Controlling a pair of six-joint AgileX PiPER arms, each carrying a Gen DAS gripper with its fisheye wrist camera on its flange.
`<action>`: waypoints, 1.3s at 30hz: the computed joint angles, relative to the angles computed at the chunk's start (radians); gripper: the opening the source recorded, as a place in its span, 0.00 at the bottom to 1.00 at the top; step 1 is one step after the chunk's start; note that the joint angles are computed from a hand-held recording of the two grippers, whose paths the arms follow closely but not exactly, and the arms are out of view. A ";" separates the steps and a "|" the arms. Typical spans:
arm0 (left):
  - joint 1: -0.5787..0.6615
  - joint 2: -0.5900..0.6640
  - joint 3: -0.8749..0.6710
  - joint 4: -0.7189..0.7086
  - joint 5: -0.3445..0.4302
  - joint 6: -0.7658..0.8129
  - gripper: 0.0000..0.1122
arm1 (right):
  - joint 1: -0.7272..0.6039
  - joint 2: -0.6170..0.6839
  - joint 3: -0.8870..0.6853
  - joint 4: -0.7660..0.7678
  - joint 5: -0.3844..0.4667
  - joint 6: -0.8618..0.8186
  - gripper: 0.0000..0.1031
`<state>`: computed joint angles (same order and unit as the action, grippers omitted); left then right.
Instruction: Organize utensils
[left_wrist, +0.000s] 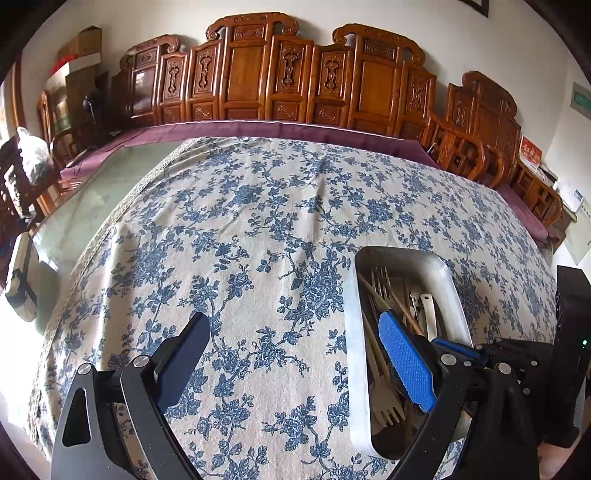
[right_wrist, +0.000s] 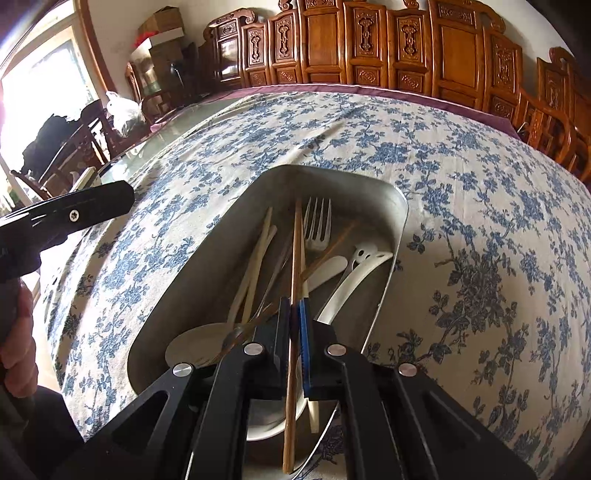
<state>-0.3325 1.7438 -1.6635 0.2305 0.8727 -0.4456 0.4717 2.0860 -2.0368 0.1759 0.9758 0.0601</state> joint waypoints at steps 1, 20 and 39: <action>0.000 0.000 -0.001 0.001 0.000 0.001 0.79 | -0.003 -0.005 0.012 0.025 -0.010 -0.008 0.06; -0.001 0.003 0.001 -0.004 -0.003 0.007 0.79 | -0.005 -0.001 -0.004 0.082 -0.038 -0.023 0.08; -0.114 -0.061 0.044 0.093 0.026 -0.085 0.79 | -0.042 -0.366 0.415 -0.086 -0.182 0.060 0.56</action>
